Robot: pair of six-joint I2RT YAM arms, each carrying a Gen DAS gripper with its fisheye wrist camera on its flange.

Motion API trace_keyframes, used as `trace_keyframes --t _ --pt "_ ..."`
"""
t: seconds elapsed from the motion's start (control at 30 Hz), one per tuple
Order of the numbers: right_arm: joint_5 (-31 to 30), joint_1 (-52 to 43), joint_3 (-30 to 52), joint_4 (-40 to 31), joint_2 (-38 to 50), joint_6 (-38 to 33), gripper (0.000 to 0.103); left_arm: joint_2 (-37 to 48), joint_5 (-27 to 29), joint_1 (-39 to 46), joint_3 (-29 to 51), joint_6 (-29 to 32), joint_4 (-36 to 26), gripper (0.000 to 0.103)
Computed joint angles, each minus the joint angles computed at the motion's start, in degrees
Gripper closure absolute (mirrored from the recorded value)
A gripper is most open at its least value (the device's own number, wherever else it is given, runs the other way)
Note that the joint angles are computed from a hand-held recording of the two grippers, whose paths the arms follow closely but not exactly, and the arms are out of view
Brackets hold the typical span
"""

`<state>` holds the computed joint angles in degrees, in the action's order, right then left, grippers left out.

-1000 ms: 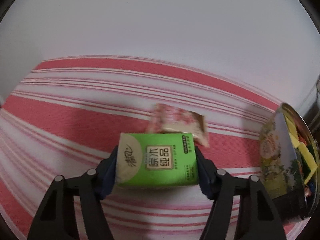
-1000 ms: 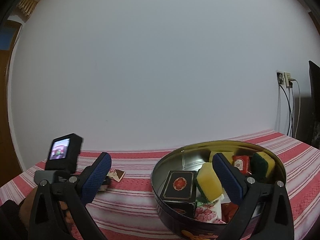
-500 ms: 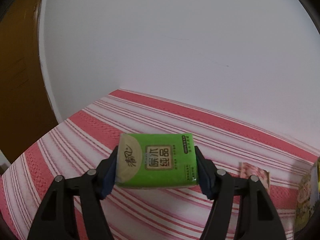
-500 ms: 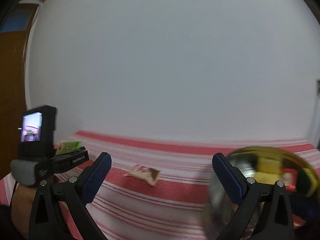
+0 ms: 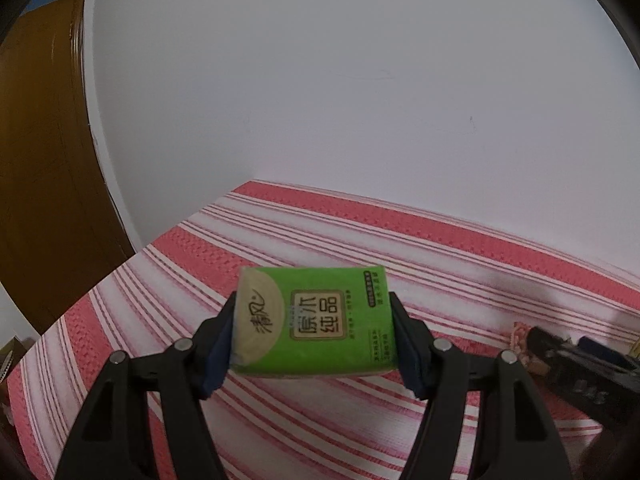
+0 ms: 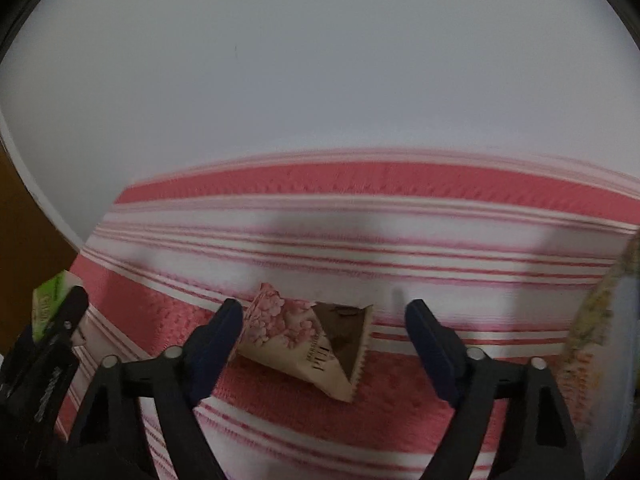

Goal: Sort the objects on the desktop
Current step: 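Grasp the green tissue pack with the left gripper while the right gripper grasps the triangular packet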

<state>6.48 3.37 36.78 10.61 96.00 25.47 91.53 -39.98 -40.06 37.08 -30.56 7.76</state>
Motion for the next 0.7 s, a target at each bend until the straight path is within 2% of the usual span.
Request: trace_keyframes --t 0.1,0.2,0.37,0.5,0.7 --pt "3.1 1.4 2.1 -1.3 2.4 -2.0 0.025 0.3 0.3 0.2 0.0 0.8 0.5 0.035" --pt "3.4 2.2 2.1 -1.5 2.4 -3.7 0.039 0.1 -0.3 -0.6 0.0 0.5 0.1 0.035" --pt "4.1 2.3 0.1 0.6 1.2 -3.3 0.048 -0.4 0.9 -0.3 -0.2 -0.9 -0.7 0.035" --pt "4.1 3.0 -3.7 5.0 -1.0 -2.6 0.056 -1.1 0.6 -1.5 0.2 -2.3 -2.5 0.035" --pt "10.3 7.4 -10.7 15.6 -6.1 -2.8 0.056 -1.1 0.8 -1.7 0.4 -3.2 -3.0 0.035"
